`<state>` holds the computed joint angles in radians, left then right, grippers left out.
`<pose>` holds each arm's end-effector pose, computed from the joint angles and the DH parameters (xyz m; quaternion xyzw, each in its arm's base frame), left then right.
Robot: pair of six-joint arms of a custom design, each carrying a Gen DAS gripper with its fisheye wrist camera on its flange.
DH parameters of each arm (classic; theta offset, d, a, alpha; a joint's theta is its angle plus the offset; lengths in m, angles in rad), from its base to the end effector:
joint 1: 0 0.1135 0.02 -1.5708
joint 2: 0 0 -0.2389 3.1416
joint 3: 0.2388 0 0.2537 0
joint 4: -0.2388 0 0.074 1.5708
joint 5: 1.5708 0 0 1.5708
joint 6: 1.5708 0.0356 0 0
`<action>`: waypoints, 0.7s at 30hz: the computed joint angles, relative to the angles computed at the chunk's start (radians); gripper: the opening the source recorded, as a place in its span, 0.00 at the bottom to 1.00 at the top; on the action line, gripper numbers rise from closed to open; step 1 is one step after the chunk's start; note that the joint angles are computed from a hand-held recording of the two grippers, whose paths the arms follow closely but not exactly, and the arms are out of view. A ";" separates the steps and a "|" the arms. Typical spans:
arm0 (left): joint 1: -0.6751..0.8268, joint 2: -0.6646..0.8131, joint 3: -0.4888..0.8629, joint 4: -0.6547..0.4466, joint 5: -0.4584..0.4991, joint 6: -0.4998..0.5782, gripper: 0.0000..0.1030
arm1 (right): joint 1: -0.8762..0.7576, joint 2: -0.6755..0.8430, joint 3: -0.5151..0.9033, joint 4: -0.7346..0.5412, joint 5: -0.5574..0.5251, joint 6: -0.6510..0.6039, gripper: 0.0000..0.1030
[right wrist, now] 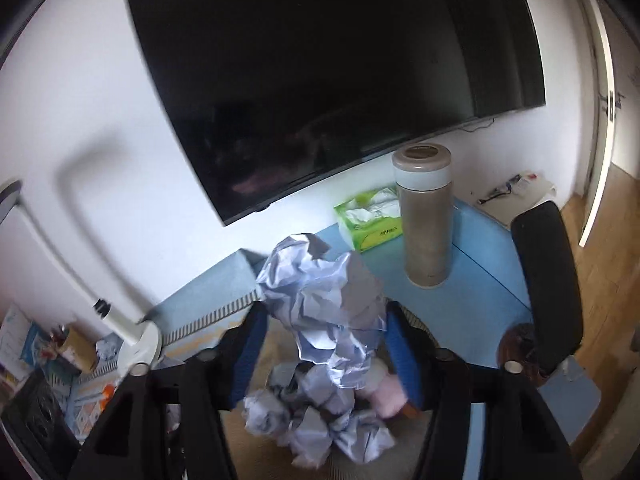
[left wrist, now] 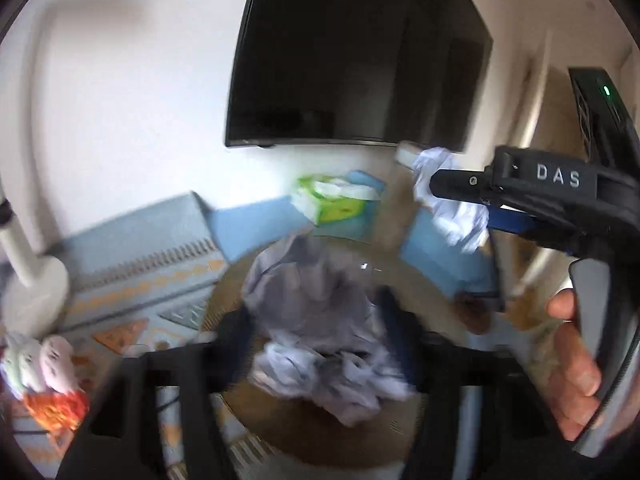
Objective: Organize objects
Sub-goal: 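Carry both paper balls to the wicker basket and open both grippers, then move both grippers back over the desk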
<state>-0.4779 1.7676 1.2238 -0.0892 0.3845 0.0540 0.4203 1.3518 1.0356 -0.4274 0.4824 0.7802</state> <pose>0.3446 -0.1935 0.2083 0.3135 0.8222 -0.2599 0.3978 0.2795 0.1068 0.2556 0.2536 0.8576 0.0400 0.4456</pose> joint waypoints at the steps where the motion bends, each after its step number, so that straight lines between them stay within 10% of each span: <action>1: -0.004 -0.006 -0.006 0.001 -0.006 0.004 0.96 | -0.018 0.015 0.002 0.005 -0.013 -0.006 0.74; 12: 0.332 -0.153 -0.156 -0.080 0.230 0.044 0.96 | -0.010 -0.080 -0.142 0.124 -0.101 -0.055 0.74; 17: 0.631 -0.331 -0.214 -0.188 0.353 0.155 0.97 | 0.239 -0.025 0.022 0.089 0.022 -0.097 0.74; 21: 0.831 -0.377 -0.273 -0.069 0.286 0.087 1.00 | 0.393 0.119 0.162 0.131 0.065 -0.120 0.75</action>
<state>0.3530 1.3902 0.9508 -0.1580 0.6705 0.1406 0.8137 1.4706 1.1977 -0.2968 0.5478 0.6597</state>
